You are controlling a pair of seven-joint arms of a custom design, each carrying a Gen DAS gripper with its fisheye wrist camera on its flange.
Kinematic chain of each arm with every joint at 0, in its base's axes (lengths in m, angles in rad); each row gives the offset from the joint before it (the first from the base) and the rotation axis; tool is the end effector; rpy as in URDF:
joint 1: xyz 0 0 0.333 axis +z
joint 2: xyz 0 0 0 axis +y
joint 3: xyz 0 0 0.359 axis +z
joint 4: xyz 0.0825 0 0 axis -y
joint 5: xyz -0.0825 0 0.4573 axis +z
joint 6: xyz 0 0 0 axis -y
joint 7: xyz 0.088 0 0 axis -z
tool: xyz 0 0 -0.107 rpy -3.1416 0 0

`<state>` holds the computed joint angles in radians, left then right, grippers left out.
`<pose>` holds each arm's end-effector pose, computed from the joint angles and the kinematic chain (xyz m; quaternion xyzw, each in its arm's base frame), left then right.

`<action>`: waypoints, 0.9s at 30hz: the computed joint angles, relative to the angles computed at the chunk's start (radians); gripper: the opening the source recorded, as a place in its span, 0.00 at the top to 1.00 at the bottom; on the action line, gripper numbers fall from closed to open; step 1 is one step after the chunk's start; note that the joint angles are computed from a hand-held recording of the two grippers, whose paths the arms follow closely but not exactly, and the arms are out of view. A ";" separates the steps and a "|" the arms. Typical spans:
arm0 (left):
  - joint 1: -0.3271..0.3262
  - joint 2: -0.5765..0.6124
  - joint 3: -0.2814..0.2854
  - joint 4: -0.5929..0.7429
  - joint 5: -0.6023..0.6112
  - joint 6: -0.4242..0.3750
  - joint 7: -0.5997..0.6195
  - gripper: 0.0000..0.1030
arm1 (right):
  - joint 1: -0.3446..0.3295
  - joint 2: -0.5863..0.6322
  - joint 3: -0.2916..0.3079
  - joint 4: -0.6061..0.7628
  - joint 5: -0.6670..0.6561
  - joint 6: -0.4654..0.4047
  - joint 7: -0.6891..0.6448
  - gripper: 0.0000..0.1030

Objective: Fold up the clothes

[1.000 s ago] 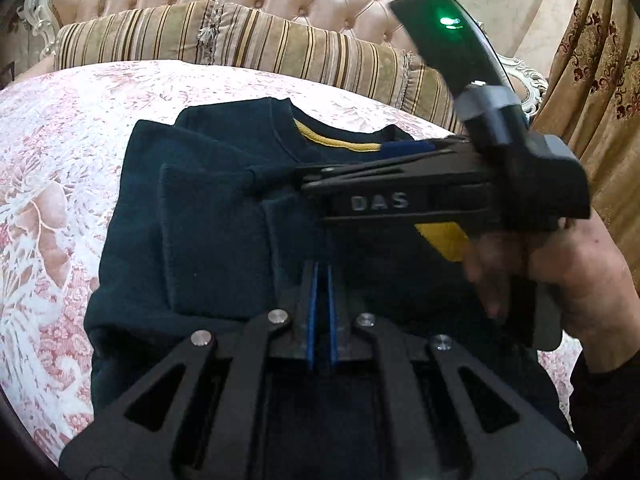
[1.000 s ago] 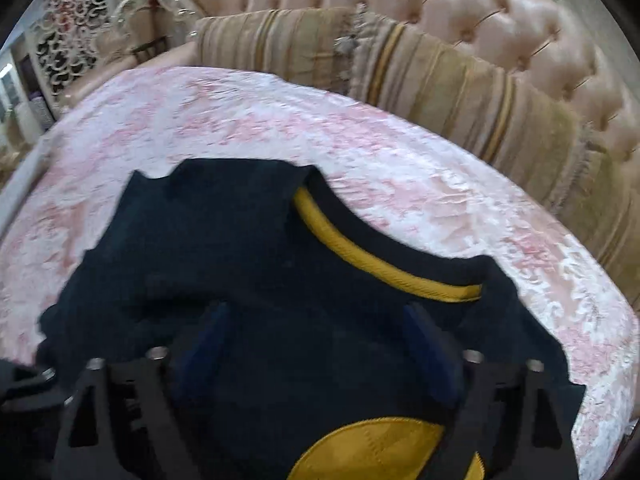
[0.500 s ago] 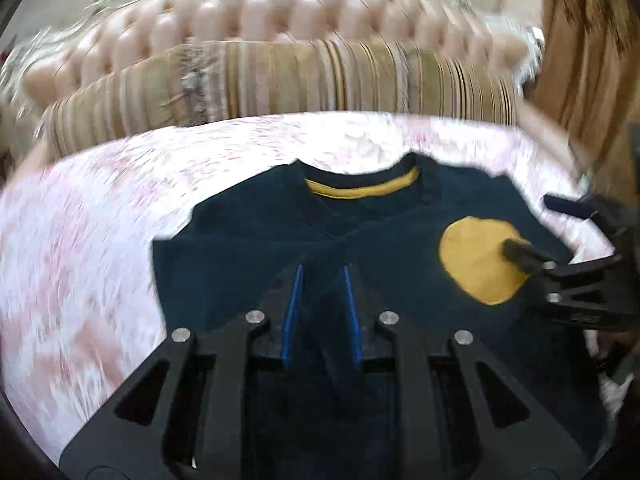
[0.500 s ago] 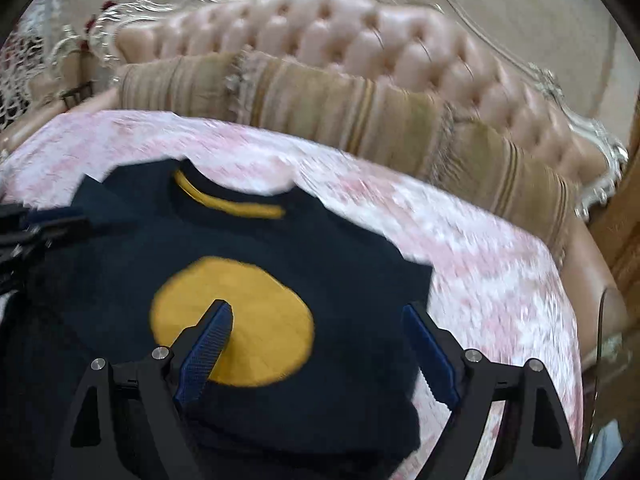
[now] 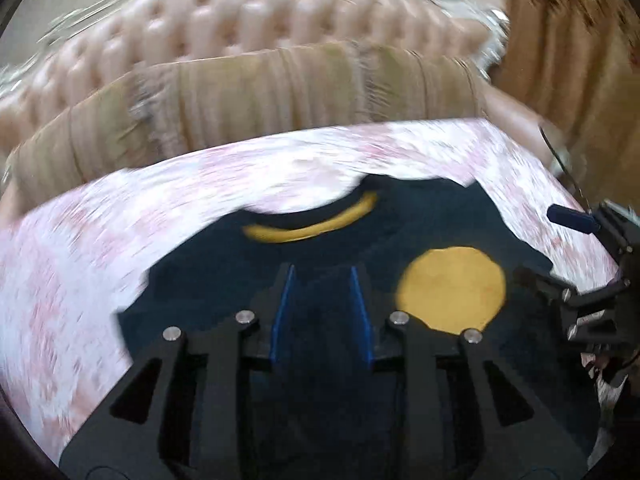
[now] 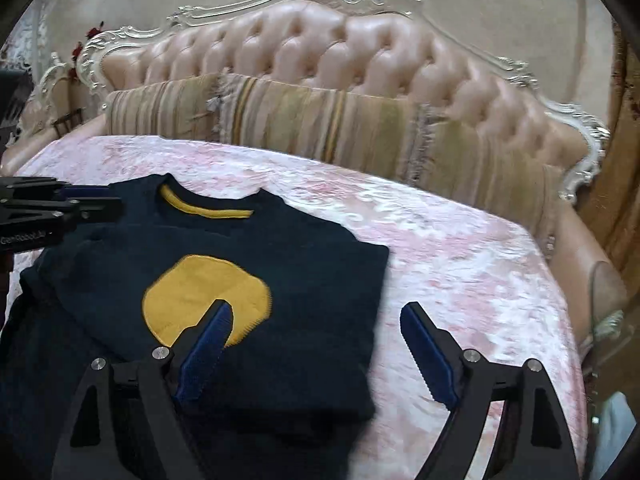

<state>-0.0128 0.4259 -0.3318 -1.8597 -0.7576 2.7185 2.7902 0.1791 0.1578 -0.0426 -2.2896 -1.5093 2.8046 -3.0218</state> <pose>0.7122 -0.2071 0.3327 -0.3231 0.8827 -0.3304 0.0849 0.5675 0.1259 0.2776 -0.6025 0.7106 -0.3211 0.1700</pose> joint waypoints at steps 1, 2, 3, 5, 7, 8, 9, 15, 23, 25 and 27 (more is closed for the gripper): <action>-0.018 0.015 0.003 0.012 0.034 -0.014 0.005 0.69 | -0.001 -0.003 0.001 -0.010 0.017 0.002 -0.019 0.16; -0.056 0.034 0.026 0.026 0.095 -0.005 -0.026 0.69 | 0.000 0.003 0.002 -0.013 0.027 -0.002 -0.031 0.16; -0.114 0.054 0.071 0.037 0.179 0.030 -0.101 0.69 | 0.001 0.010 0.002 -0.013 0.034 -0.010 -0.040 0.16; -0.174 0.091 0.121 0.066 0.284 0.062 -0.223 0.61 | -0.008 0.034 -0.005 -0.007 0.079 0.021 -0.080 0.16; -0.163 0.117 0.119 0.102 0.306 0.033 -0.298 0.38 | -0.009 0.041 -0.016 -0.007 0.085 0.044 -0.087 0.16; -0.148 0.127 0.111 0.122 0.307 0.004 -0.329 0.38 | -0.007 0.040 -0.018 -0.011 0.086 0.045 -0.093 0.17; -0.127 0.134 0.096 0.135 0.306 -0.018 -0.353 0.42 | -0.004 0.038 -0.021 -0.012 0.085 0.047 -0.093 0.17; 0.069 -0.006 -0.048 -0.024 0.085 0.100 -0.111 0.63 | 0.009 -0.037 -0.014 -0.051 -0.047 0.007 0.031 0.16; 0.015 -0.033 0.068 -0.123 0.224 0.151 -0.172 0.64 | -0.006 0.022 0.002 -0.021 0.052 0.011 -0.107 0.16; 0.037 -0.032 0.045 -0.127 0.206 0.157 -0.150 0.64 | -0.006 0.019 -0.002 -0.026 0.091 0.017 -0.147 0.16; 0.059 -0.040 0.036 -0.115 0.182 0.107 -0.154 0.64 | 0.002 0.018 -0.005 -0.024 0.094 0.011 -0.155 0.16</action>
<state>0.0461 0.3862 -0.2958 -1.9751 -0.5753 2.8250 2.6363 0.1816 0.1757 -0.0477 -2.3140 -1.4149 2.8152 -3.1770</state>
